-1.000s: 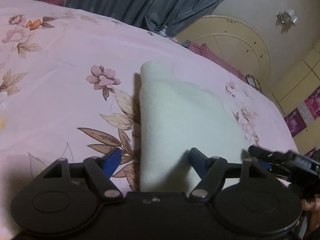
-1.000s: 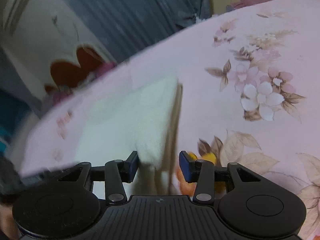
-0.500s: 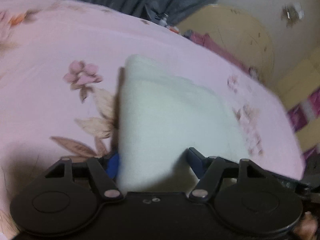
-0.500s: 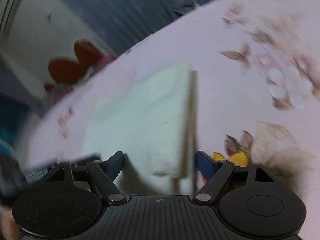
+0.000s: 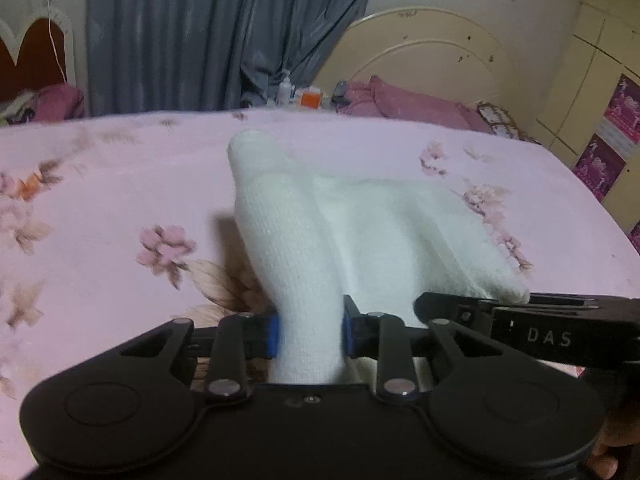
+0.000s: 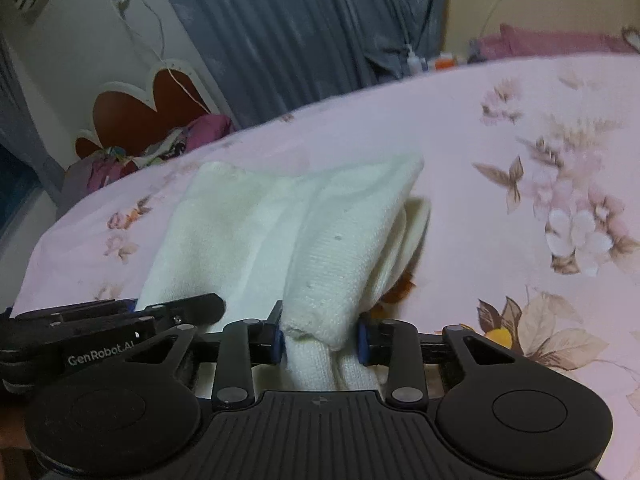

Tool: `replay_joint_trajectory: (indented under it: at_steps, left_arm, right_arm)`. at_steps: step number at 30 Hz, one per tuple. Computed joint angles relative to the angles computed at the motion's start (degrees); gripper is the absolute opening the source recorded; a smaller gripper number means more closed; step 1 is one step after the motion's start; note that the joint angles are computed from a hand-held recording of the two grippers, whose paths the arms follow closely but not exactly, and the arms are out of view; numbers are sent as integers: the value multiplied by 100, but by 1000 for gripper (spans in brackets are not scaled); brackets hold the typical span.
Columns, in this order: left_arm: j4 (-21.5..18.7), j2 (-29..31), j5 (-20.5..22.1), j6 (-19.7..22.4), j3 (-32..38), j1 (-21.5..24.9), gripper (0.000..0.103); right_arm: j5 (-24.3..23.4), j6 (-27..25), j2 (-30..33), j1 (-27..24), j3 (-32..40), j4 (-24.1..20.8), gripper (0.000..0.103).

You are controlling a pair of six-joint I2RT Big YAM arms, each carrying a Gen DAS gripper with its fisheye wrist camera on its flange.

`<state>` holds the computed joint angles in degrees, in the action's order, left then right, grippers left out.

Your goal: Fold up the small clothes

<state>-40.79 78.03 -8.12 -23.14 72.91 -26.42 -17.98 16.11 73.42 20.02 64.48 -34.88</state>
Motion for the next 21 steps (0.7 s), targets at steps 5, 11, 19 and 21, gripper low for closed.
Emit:
replay_joint_trajectory:
  at_steps: [5, 11, 19, 21]
  left_arm:
    - [-138, -435, -79, 378, -133, 183, 27]
    - [-362, -1132, 122, 709, -536, 737, 27]
    - [-689, -1844, 776, 1376, -1147, 1900, 27]
    - [-708, -1896, 998, 1511, -1245, 2192, 27]
  right_arm:
    - [510, 236, -202, 610, 104, 38, 33]
    - [909, 580, -48, 1404, 387, 106, 33]
    - [1385, 1070, 622, 2469, 801, 275, 32]
    - [1449, 1128, 786, 2637, 879, 316, 33]
